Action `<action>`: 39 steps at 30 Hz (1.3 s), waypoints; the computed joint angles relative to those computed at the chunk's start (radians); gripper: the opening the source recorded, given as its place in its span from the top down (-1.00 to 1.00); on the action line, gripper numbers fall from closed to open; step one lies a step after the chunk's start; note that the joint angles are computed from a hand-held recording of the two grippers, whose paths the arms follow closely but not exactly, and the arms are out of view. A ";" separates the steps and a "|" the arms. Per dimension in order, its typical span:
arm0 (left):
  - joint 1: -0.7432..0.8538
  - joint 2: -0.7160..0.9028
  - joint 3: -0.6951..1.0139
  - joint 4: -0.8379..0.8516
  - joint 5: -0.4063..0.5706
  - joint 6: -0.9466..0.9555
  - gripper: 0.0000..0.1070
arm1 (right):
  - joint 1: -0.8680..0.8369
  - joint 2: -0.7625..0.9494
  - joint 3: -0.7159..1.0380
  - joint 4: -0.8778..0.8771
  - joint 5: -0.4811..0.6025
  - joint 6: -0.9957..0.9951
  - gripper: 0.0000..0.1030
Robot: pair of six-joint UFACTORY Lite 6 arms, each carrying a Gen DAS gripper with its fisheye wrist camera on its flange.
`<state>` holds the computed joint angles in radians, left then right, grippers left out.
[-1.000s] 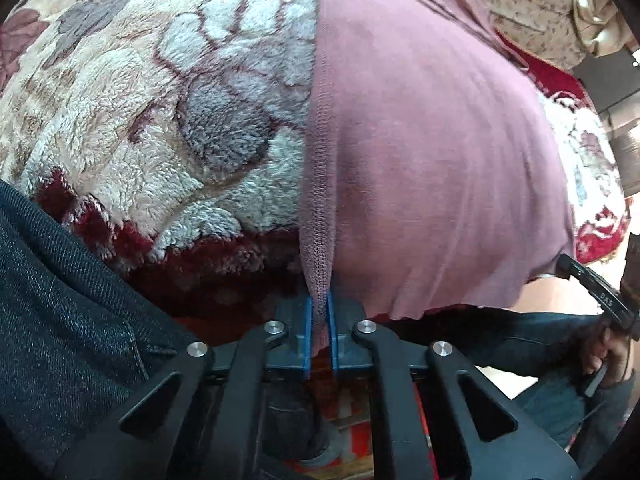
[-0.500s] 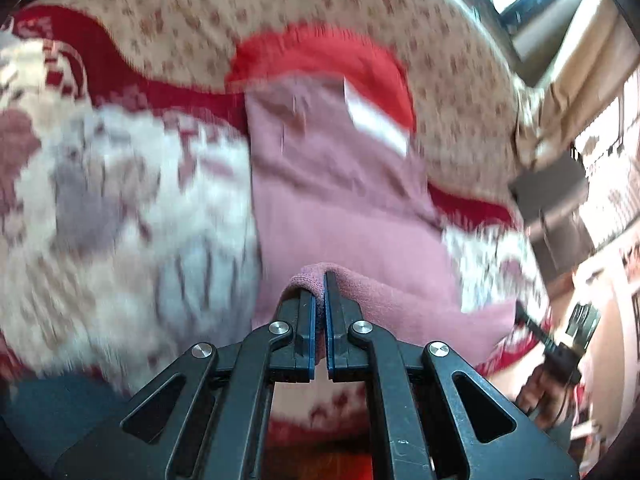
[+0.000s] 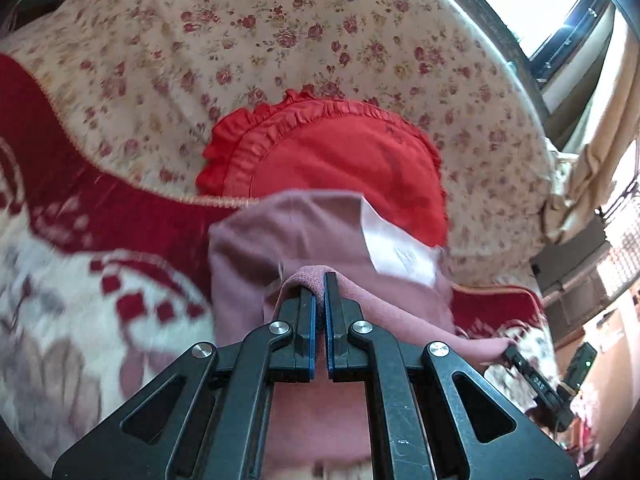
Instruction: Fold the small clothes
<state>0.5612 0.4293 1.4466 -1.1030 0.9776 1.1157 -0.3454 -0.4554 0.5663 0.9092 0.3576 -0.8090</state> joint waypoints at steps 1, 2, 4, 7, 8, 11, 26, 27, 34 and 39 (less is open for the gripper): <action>-0.027 0.041 0.038 -0.002 -0.026 -0.025 0.96 | 0.022 0.070 0.024 0.063 -0.049 -0.054 0.95; -0.043 0.066 0.060 -0.004 -0.044 -0.043 0.96 | 0.034 0.139 0.048 0.155 -0.085 -0.138 0.95; -0.081 0.153 0.132 -0.020 -0.087 -0.096 0.96 | 0.050 0.242 0.094 0.287 -0.118 -0.256 0.95; -0.115 0.204 0.151 -0.033 -0.166 -0.130 0.96 | 0.076 0.398 0.185 0.440 -0.145 -0.389 0.95; -0.121 0.214 0.143 -0.041 -0.190 -0.124 0.96 | 0.084 0.450 0.215 0.477 -0.152 -0.426 0.95; -0.133 0.245 0.127 -0.057 -0.259 -0.081 0.94 | 0.074 0.547 0.256 0.666 -0.114 -0.617 0.95; -0.082 0.234 0.179 -0.054 -0.337 -0.121 0.72 | -0.090 0.393 0.212 0.630 -0.021 -0.544 0.86; -0.075 0.206 0.148 -0.091 -0.366 -0.089 0.72 | -0.077 0.385 0.212 0.584 -0.006 -0.506 0.86; -0.184 0.099 0.060 0.055 0.057 0.204 0.72 | 0.217 0.474 0.263 0.178 -0.012 -0.288 0.86; -0.393 0.007 -0.130 0.346 -0.124 0.235 0.72 | 0.299 0.640 0.344 -0.068 -0.034 -0.076 0.86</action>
